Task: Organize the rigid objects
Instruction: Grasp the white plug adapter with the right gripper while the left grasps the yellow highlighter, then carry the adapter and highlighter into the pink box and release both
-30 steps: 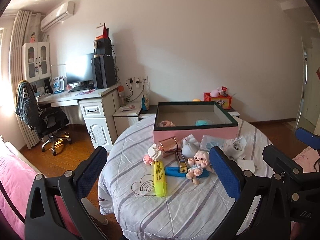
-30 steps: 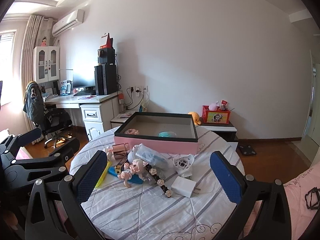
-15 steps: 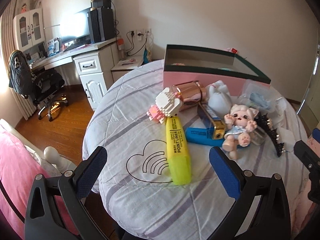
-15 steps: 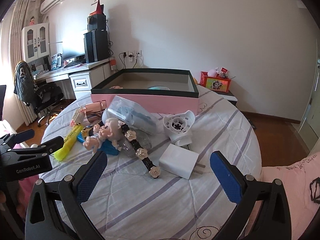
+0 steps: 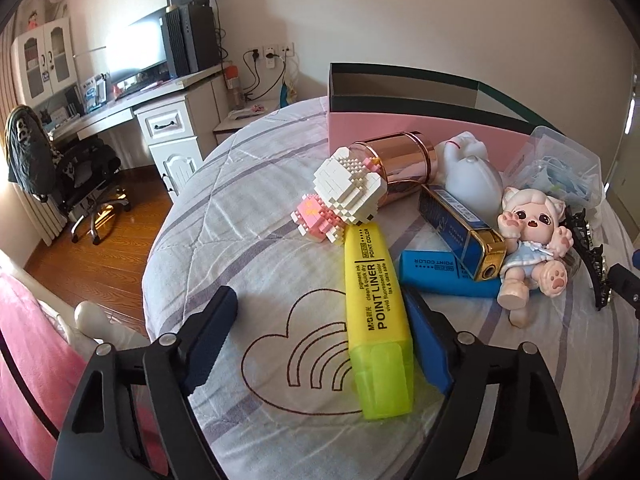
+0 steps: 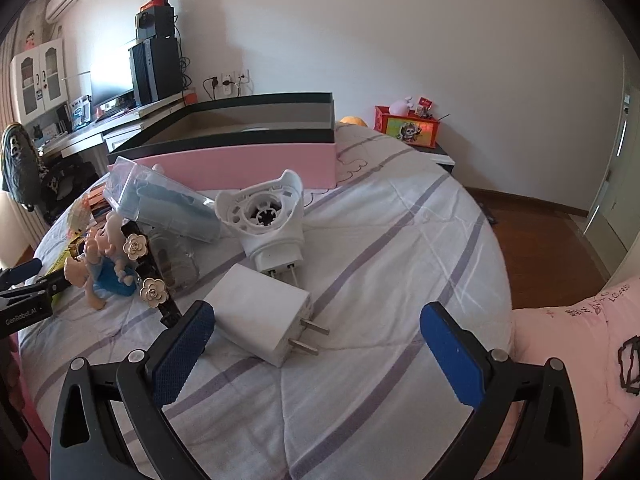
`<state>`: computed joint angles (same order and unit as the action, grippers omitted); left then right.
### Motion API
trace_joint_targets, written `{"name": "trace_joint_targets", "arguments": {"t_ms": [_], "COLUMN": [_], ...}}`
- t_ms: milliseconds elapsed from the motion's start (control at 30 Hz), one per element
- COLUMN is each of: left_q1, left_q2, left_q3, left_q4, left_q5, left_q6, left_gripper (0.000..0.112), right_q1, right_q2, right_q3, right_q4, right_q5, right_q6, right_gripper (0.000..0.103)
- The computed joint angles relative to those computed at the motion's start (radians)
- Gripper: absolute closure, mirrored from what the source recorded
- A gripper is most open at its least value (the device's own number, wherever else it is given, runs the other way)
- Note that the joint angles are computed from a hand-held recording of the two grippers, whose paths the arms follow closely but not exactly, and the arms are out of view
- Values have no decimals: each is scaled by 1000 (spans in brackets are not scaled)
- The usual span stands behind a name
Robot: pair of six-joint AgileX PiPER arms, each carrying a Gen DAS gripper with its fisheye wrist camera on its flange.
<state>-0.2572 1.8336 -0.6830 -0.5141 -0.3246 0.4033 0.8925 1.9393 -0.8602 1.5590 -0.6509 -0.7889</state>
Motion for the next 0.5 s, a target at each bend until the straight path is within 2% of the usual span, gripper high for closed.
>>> {"name": "trace_joint_targets", "arguments": {"t_ms": [67, 200, 267, 333, 400, 467, 500], "left_q1": [7, 25, 48, 65, 70, 87, 89], "left_q2": [-11, -20, -32, -39, -44, -50, -53], "left_q3": [9, 23, 42, 56, 60, 67, 70], "left_q4": [77, 220, 329, 431, 442, 538, 548], "left_q5": [3, 3, -4, -8, -9, -9, -12], "left_q6": [-63, -180, -282, -376, -383, -470, -480], "left_gripper": [50, 68, 83, 83, 84, 86, 86], "right_q1": [-6, -30, -42, -54, -56, -50, -47], "right_q2": [17, 61, 69, 63, 63, 62, 63], "right_q3": [-21, -81, -88, -78, -77, -74, -72], "right_q4": [-5, -6, 3, -18, -29, -45, -47], "right_q5": [20, 69, 83, 104, 112, 112, 110], "right_q6": [-15, -71, -86, -62, -68, -69, -70], "right_gripper": [0, 0, 10, 15, 21, 32, 34]}}
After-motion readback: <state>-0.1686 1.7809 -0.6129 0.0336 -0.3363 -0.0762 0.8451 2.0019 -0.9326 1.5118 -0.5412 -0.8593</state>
